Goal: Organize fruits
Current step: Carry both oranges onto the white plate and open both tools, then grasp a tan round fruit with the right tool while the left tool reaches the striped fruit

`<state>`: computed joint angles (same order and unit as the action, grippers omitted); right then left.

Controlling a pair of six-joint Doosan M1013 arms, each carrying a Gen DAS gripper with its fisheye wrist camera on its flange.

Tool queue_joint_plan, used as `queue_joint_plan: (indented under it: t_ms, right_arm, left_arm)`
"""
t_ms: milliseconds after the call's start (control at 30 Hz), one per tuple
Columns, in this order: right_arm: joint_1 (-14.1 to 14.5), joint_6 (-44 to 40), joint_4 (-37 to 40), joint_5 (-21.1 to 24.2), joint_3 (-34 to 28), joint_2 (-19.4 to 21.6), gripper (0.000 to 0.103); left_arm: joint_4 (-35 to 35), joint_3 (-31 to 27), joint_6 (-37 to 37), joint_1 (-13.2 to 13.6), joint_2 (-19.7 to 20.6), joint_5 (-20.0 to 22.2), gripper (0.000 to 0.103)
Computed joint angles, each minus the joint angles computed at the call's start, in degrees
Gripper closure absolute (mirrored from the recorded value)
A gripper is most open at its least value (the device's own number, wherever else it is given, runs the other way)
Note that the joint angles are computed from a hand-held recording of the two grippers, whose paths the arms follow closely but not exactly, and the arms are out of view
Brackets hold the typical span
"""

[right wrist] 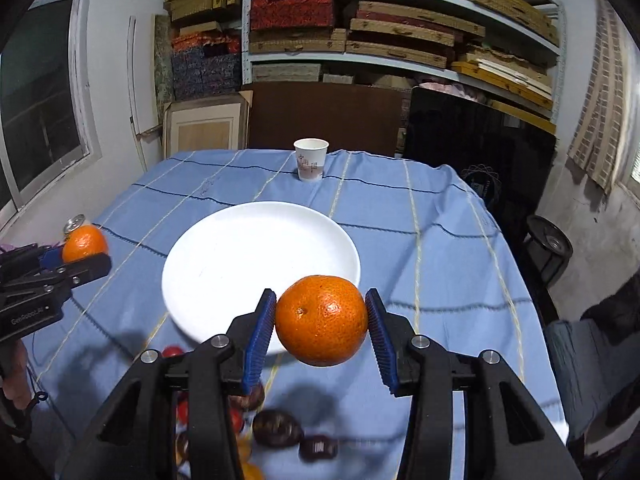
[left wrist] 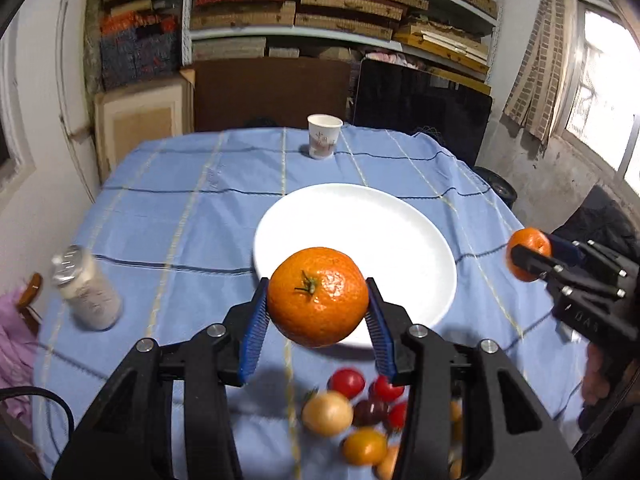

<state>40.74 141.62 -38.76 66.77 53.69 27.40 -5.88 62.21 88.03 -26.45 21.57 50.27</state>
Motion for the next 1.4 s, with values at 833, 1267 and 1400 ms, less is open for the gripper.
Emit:
queue_joint_plan:
  t_ms: [833, 1267, 1400]
  right_arm:
    - [-6.69, -6.57, 9.67, -0.22, -11.85, 9.94, 0.014]
    - [4.25, -1.64, 5.01, -8.58, 12.24, -6.82, 0.014]
    - [8.75, -0.21, 5.22, -8.15, 17.72, -8.68, 0.014]
  left_arm:
    - [5.04, -20.47, -5.74, 0.38, 16.4, 10.75, 0.022]
    - [5.52, 11.48, 1.92, -0.27, -6.85, -2.54, 0.004]
    - [6.14, 19.33, 2.08, -1.37, -11.72, -0.77, 0.004]
